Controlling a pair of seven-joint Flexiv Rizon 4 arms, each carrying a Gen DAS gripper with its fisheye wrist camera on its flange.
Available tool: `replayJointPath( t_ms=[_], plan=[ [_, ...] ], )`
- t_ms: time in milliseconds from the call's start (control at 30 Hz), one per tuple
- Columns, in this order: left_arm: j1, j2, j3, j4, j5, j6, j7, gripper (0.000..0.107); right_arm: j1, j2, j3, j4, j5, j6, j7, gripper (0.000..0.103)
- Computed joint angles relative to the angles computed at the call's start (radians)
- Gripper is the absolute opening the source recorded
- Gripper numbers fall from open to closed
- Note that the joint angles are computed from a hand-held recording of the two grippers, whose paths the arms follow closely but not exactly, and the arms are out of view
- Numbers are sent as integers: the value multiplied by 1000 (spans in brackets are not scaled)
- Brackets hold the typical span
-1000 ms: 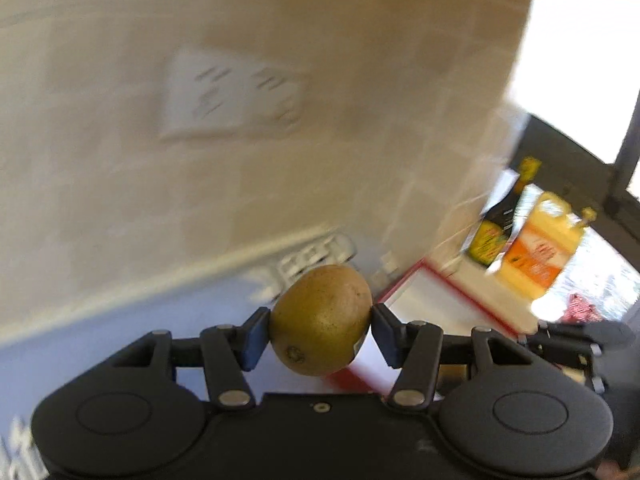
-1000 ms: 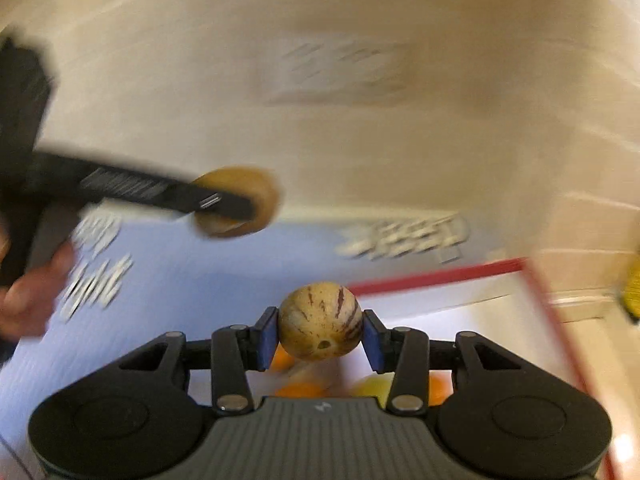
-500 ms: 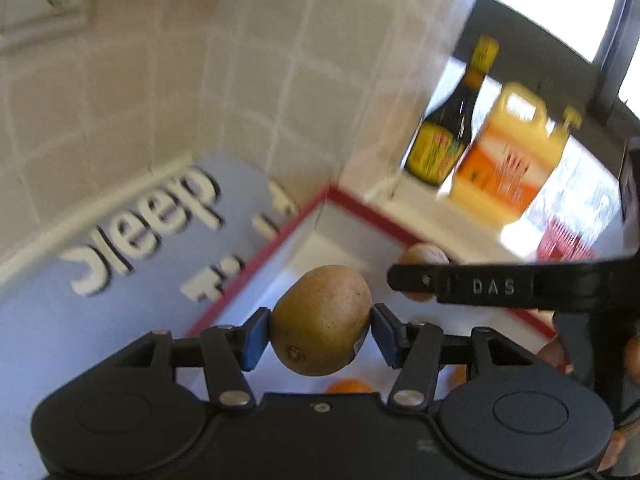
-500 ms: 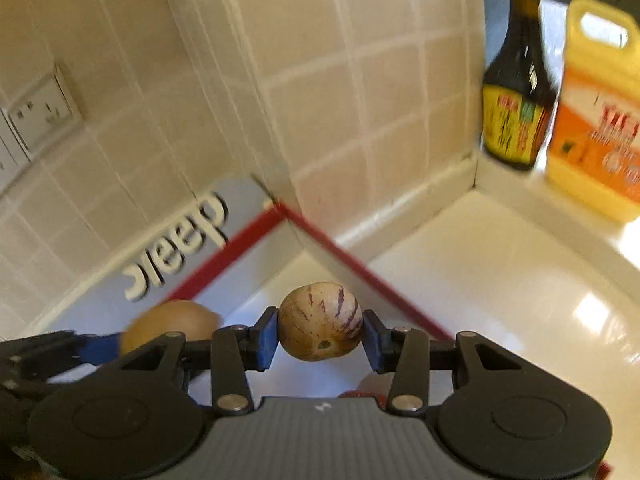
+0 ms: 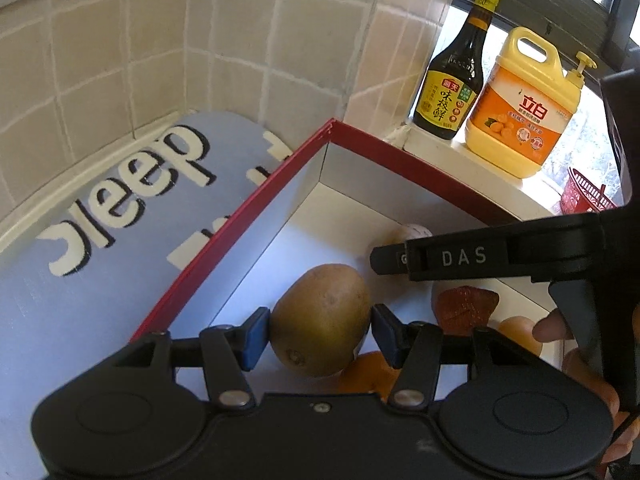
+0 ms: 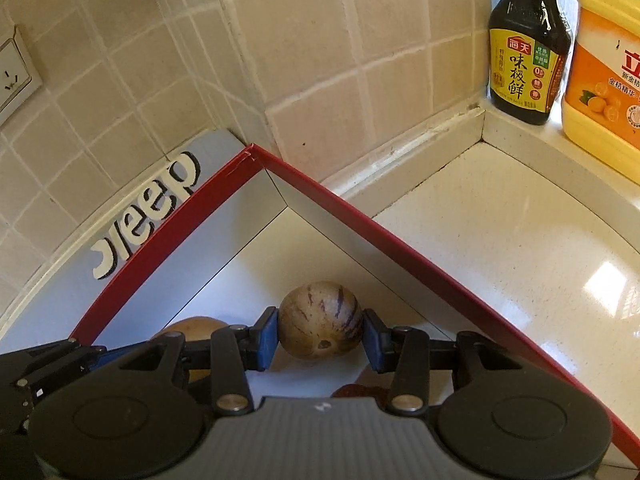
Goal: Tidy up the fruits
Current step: 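Carry the pepino with the right tool while the left tool carries the kiwi into the red box, then open both tools in the box and withdraw them over the loose tangerines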
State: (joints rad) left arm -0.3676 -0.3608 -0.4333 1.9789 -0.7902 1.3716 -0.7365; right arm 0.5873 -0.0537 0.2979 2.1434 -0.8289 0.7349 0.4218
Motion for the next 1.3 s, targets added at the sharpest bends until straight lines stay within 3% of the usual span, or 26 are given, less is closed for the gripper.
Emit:
replayJointPath(
  t_ms=[133,233,467,633,767,867,1000,1100,1300],
  plan=[
    [33,30,-58,32,-100,29,72,76,1,7,2,-1,3,4,-3,49],
    [68,102,-127,68,-318,38,250,76,7,39,16,-1,-11,-18,12,49],
    [4,333,-50,158,-635,37,444,79,56,117,92,-32,-23,-128,45,49],
    [-28,488,65,290,-567,23,321,79,105,154,156,-2,-121,-87,156,50],
    [-39,563,147,389,-475,1,179,79,133,134,163,24,-237,39,243,50],
    [-39,559,195,418,-406,-34,66,79,156,76,148,20,-320,143,347,50],
    [-75,523,258,428,-394,-88,45,79,202,-20,110,1,-434,237,543,50],
    [-131,479,302,414,-490,-120,155,79,260,-62,108,-22,-382,133,586,50],
    [-144,382,301,365,-651,-162,295,79,359,-136,102,-142,-136,-142,452,50]
  ],
)
